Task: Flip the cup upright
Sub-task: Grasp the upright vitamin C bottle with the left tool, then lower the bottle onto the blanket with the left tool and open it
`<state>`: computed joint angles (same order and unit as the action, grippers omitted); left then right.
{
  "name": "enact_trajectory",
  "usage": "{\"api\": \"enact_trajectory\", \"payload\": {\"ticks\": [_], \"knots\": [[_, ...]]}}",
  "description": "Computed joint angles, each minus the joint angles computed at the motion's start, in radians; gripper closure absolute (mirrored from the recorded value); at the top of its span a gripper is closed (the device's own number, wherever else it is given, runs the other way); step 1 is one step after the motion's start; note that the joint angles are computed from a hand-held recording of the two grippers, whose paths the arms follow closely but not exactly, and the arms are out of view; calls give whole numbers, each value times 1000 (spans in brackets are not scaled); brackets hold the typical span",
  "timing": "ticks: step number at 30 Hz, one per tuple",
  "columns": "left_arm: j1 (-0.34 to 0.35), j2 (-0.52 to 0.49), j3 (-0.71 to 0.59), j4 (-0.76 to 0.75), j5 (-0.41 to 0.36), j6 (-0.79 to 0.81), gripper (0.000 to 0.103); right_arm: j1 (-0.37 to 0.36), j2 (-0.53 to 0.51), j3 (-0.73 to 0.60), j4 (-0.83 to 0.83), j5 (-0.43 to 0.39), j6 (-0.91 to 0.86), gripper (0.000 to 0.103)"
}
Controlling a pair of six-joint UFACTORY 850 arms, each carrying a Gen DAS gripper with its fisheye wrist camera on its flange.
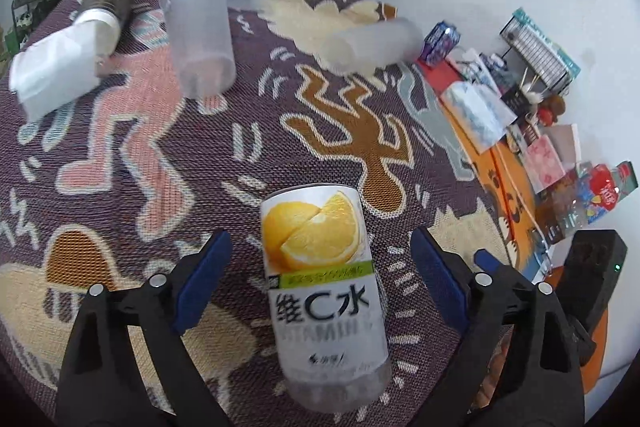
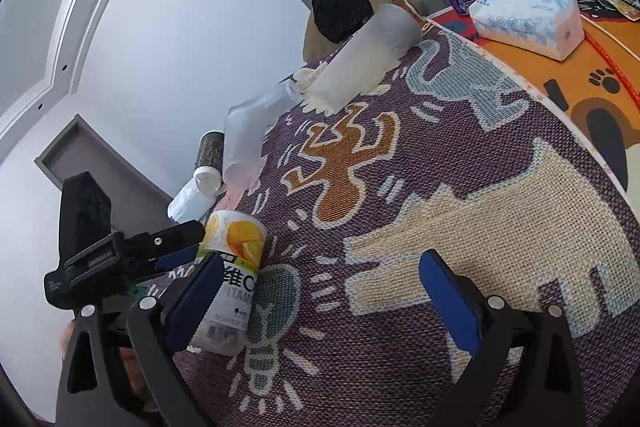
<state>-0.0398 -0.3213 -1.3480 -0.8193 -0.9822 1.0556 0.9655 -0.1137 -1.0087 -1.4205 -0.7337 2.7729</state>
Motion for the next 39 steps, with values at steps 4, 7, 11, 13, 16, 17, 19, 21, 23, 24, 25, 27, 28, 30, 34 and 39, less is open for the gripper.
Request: {"api": "enact_trajectory", "payload": {"ticks": [4, 7, 11, 13, 16, 17, 19, 21, 23, 24, 25, 27, 28, 30, 34, 39], "knots": [[-41, -31, -25, 71, 8, -74, 21, 1, 23, 37, -34, 10, 47, 7], [-68, -59, -46, 118, -6, -117, 32, 6, 37, 58, -33, -4, 65, 7], [-82, -64, -51, 130, -7, -133, 41, 11, 56, 86, -38, -16, 102, 7], [-80, -46, -36, 108, 2, -105, 41, 11, 65, 98, -43, -17, 125, 7], [-70, -18, -17, 63, 3, -50, 41, 15, 69, 103, -33, -28, 126, 7], [-67, 3, 1, 46, 18, -20, 41, 17, 70, 102, -34, -32, 126, 7], [-64, 33, 25, 23, 38, 29, 41, 20, 67, 97, -30, -38, 122, 7], [-62, 74, 62, -8, 83, 95, 41, 20, 61, 87, -26, -37, 114, 7], [-57, 107, 90, -43, 103, 159, 41, 22, 53, 73, -18, -36, 95, 7], [-54, 122, 103, -57, 108, 187, 41, 24, 50, 67, -13, -39, 84, 7], [-51, 137, 115, -71, 116, 212, 41, 27, 47, 60, -7, -43, 72, 7], [-45, 161, 138, -108, 127, 262, 41, 34, 45, 50, 5, -55, 53, 7], [-41, 173, 149, -125, 129, 287, 41, 38, 44, 45, 13, -64, 44, 7], [-33, 200, 177, -174, 138, 346, 41, 45, 46, 42, 23, -79, 36, 7], [-29, 263, 256, -330, 195, 537, 41, 56, 49, 40, 37, -101, 34, 7], [-34, 286, 309, -498, 215, 707, 41, 63, 44, 29, 46, -111, 17, 7]]}}
